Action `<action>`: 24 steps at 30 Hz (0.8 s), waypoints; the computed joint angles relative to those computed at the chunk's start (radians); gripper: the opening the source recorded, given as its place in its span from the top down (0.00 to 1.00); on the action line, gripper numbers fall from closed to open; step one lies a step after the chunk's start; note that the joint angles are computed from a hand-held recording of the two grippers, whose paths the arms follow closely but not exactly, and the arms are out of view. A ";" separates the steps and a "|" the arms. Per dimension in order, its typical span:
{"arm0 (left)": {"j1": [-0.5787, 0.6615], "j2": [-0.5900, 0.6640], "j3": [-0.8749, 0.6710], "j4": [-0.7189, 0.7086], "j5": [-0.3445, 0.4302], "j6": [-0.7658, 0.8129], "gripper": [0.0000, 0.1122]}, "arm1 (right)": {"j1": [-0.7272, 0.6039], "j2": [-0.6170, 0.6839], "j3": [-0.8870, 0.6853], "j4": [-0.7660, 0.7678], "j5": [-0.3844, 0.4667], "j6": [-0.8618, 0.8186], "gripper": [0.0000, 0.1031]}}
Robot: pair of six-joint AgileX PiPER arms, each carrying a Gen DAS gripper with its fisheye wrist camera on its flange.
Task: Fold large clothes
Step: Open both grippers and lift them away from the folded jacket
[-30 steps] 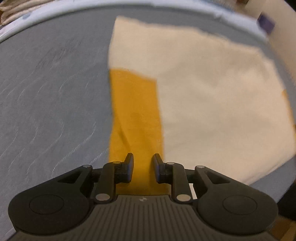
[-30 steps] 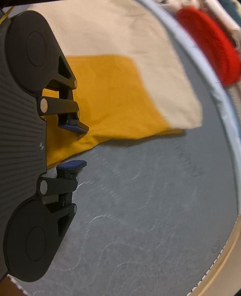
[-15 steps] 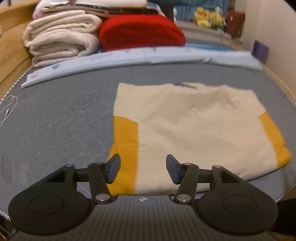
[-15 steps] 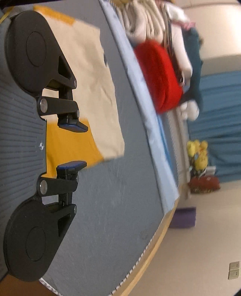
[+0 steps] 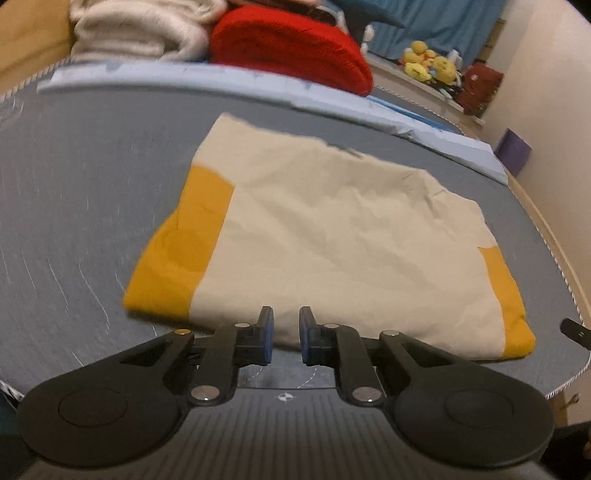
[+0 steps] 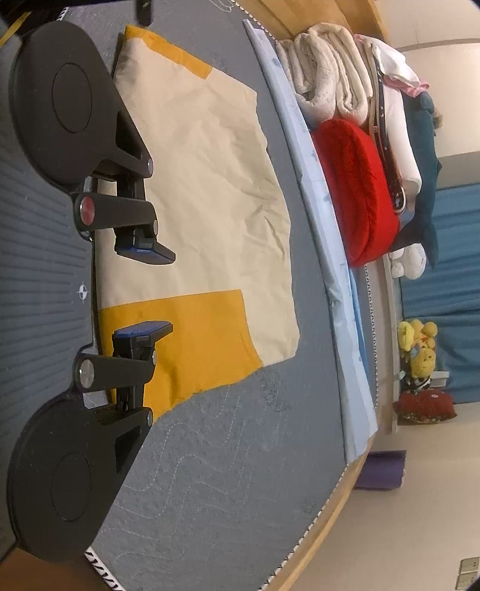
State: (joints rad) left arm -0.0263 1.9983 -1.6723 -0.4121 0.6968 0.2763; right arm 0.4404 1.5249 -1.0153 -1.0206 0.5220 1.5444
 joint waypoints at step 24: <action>0.143 0.307 -0.182 -0.233 -0.036 -0.409 0.42 | -0.042 0.042 -0.032 0.047 -0.094 -0.141 0.66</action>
